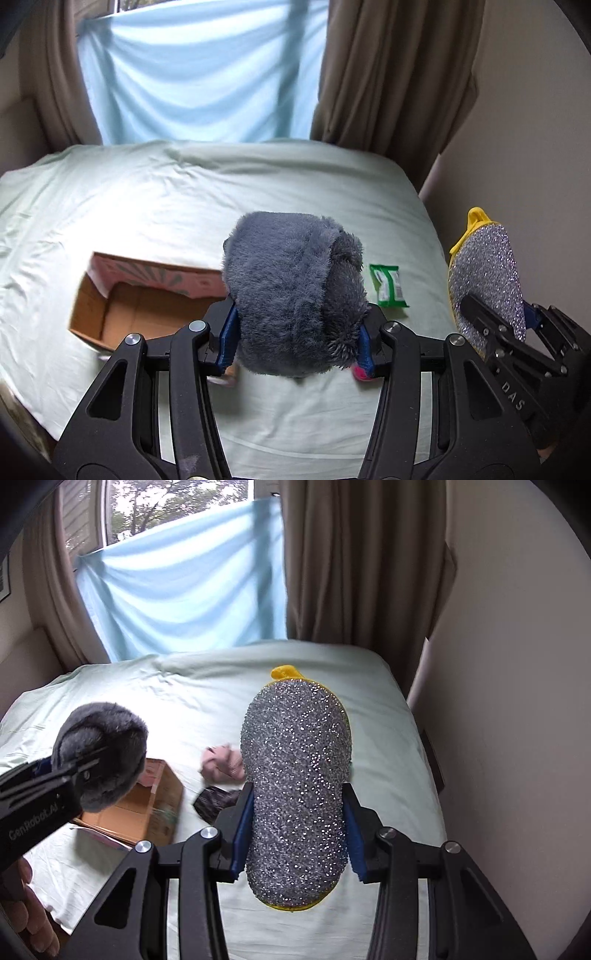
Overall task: Organize soft objects
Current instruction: 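Carry the sock and sponge over the box and release both inside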
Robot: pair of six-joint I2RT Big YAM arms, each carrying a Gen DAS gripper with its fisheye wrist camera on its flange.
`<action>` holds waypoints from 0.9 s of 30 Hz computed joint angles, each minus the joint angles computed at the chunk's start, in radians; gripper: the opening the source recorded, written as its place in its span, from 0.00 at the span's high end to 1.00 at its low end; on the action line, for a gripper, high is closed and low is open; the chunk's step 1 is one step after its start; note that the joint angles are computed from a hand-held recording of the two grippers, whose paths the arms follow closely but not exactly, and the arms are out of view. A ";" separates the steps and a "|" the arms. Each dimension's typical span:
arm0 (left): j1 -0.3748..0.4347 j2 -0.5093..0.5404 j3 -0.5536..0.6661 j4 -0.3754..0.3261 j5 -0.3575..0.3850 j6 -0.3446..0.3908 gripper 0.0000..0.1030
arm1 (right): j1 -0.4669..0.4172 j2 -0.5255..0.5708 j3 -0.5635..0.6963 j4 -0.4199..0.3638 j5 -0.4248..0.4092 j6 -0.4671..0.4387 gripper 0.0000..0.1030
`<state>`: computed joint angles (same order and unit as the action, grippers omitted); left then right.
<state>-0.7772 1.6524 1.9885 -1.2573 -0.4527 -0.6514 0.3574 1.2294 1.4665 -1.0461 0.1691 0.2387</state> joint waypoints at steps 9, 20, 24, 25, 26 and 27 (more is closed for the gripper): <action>0.169 -0.162 -0.091 -0.054 0.061 0.121 0.55 | 0.216 0.161 0.259 -0.119 0.087 0.163 0.61; 0.498 -0.224 -0.243 -0.030 0.262 0.344 0.55 | 0.358 0.510 0.659 -0.282 0.081 0.302 0.61; 0.580 -0.179 -0.268 -0.037 0.332 0.384 0.55 | 0.367 0.629 0.774 -0.346 0.017 0.385 0.61; 0.592 -0.167 -0.274 -0.038 0.340 0.393 0.55 | 0.371 0.649 0.793 -0.360 0.002 0.405 0.61; 0.604 -0.149 -0.270 -0.041 0.349 0.402 0.55 | 0.376 0.671 0.811 -0.374 -0.015 0.430 0.61; 0.614 -0.133 -0.270 -0.044 0.357 0.409 0.55 | 0.373 0.698 0.835 -0.388 -0.037 0.447 0.61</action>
